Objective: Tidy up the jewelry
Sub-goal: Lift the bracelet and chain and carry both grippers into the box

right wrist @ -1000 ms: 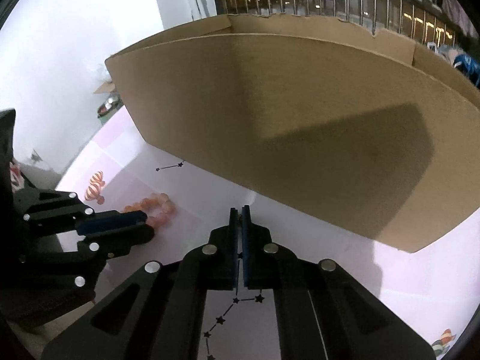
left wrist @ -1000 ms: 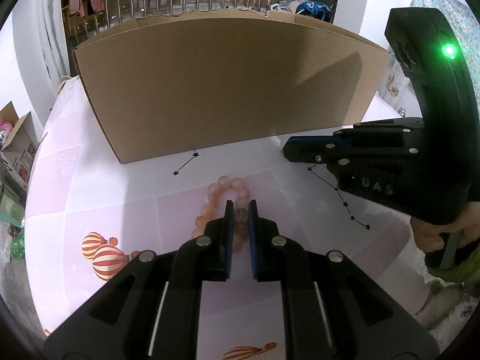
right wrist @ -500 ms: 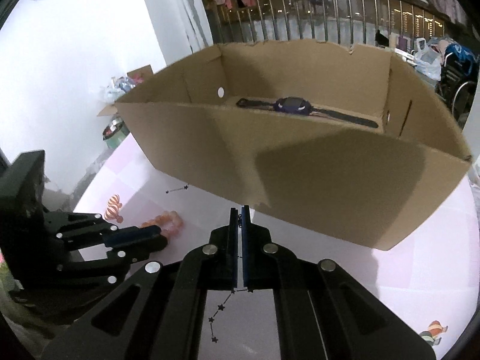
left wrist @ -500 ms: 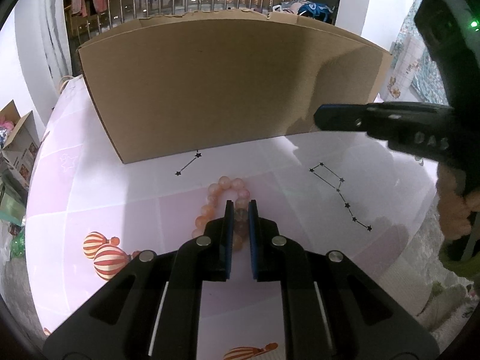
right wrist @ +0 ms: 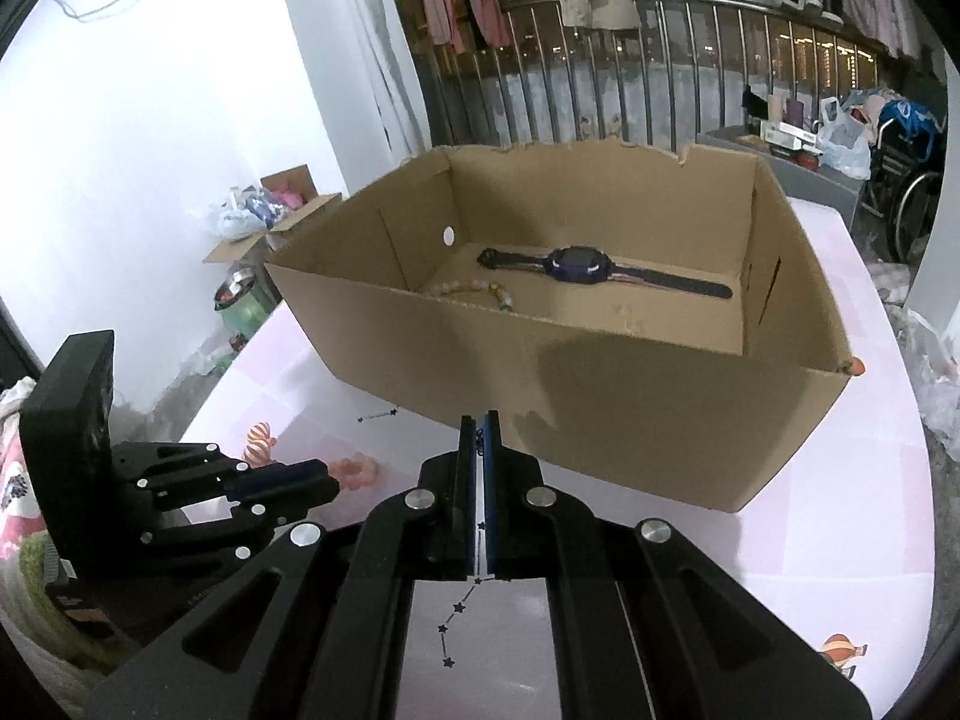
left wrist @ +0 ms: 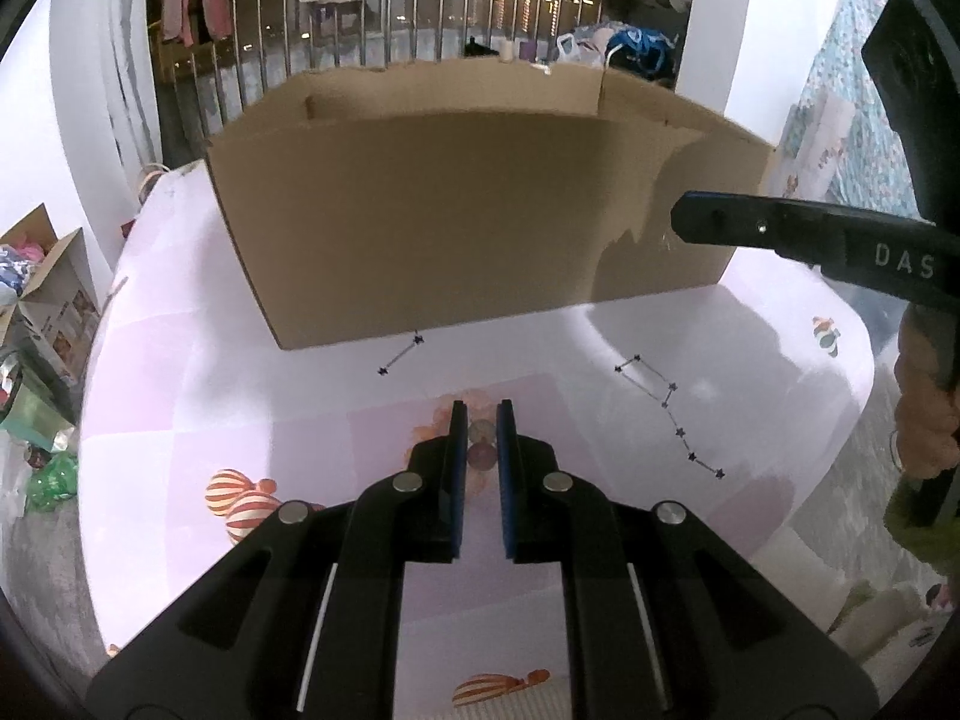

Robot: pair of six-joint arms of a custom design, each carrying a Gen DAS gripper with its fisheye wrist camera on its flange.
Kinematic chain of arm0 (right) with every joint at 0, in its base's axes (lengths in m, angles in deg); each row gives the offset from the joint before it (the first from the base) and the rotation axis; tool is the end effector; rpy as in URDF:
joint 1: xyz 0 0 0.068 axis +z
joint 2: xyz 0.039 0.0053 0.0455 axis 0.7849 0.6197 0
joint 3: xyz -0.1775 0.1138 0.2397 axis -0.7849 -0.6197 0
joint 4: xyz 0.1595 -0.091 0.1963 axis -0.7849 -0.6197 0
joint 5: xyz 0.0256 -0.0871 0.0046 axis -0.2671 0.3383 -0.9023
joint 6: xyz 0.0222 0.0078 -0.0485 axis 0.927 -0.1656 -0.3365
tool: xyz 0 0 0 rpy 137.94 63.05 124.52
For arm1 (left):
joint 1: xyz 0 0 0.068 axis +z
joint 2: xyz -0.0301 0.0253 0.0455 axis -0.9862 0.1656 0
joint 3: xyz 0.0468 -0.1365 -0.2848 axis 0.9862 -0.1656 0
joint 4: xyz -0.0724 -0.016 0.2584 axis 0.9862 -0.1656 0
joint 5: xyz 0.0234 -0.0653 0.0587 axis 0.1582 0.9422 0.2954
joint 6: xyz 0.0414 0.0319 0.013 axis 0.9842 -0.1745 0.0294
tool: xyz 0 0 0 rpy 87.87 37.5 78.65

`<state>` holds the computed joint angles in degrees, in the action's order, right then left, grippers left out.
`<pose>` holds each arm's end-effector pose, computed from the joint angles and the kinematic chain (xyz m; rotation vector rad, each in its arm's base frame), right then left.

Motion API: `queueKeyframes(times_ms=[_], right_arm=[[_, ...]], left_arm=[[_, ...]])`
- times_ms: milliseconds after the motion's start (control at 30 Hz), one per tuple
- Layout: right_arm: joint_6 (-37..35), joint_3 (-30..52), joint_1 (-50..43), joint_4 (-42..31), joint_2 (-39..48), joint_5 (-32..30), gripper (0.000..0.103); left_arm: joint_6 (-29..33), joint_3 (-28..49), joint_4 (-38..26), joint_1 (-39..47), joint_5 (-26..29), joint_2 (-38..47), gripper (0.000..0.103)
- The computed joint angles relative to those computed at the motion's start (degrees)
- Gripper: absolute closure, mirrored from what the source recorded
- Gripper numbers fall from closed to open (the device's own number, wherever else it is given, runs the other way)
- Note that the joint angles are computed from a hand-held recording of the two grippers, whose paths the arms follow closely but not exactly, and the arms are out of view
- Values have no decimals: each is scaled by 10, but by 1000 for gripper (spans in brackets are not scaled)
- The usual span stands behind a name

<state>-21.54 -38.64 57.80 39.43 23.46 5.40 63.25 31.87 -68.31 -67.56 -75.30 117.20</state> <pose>0.2514 0.0465 0.2767 -0.7612 2.1820 0.5804 0.1527 0.0268 0.3265 0.0168 2.3569 -0.0872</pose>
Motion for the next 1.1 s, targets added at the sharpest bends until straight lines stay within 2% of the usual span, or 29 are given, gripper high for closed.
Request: queueKeyframes(times_ms=[500,767,933,1100], right_arm=[[-5,22,-44,-26,-39,-59,101],[-11,52,-77,-35,-42,-89,101],[-2,96,-85,-30,-23,-94,101],[-1,150,-84,-27,21,-88,101]], left_arm=[[32,66,-60,131,108,-36,95],[35,112,-81,155,144,-40,95],[29,176,-74,159,177,-17,95],[15,249,-66,143,196,46,95]])
